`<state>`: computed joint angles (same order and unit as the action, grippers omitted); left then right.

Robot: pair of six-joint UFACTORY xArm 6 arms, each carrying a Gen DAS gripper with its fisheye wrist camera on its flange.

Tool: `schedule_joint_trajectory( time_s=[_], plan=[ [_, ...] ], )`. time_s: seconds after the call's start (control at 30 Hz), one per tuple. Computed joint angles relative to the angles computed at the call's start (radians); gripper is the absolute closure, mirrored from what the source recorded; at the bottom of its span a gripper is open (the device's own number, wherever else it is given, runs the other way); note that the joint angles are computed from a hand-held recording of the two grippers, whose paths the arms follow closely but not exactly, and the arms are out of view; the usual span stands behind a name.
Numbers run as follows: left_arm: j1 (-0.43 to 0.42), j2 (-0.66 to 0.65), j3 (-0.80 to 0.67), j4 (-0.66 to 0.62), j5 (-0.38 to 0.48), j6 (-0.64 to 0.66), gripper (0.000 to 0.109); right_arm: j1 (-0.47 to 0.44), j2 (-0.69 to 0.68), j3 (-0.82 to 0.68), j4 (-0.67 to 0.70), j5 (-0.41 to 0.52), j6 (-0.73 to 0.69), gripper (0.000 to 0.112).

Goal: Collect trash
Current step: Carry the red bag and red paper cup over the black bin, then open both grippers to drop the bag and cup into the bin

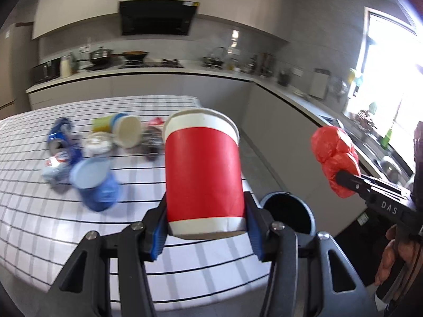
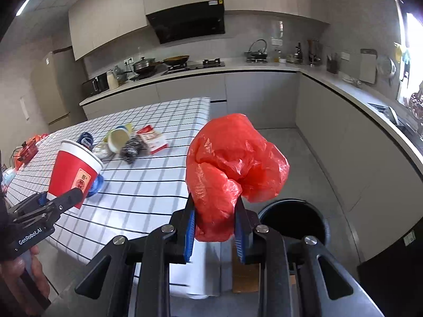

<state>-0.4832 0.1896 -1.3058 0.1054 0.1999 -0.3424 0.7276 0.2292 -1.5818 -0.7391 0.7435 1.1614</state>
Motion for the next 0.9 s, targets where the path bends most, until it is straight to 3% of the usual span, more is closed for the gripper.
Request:
schedule_joint_trajectory(
  time_s=[0.27, 0.47, 0.67, 0.9],
  plan=[
    [-0.110, 0.141, -0.183, -0.053, 0.067, 0.060, 0.056, -0.088, -0.225, 0.287, -0.002, -0.058, -0.001, 0.085],
    [-0.180, 0.258, -0.338, -0.092, 0.132, 0.102, 0.056, -0.180, -0.350, 0.479, 0.061, -0.176, -0.085, 0.085],
    [-0.223, 0.416, -0.534, -0.075, 0.217, 0.079, 0.056, -0.277, -0.398, 0.611, 0.196, -0.284, -0.278, 0.085],
    [-0.253, 0.642, -0.838, -0.030, 0.376, -0.001, 0.056, -0.367, -0.323, 0.667, 0.442, -0.398, -0.589, 0.085]
  ],
)
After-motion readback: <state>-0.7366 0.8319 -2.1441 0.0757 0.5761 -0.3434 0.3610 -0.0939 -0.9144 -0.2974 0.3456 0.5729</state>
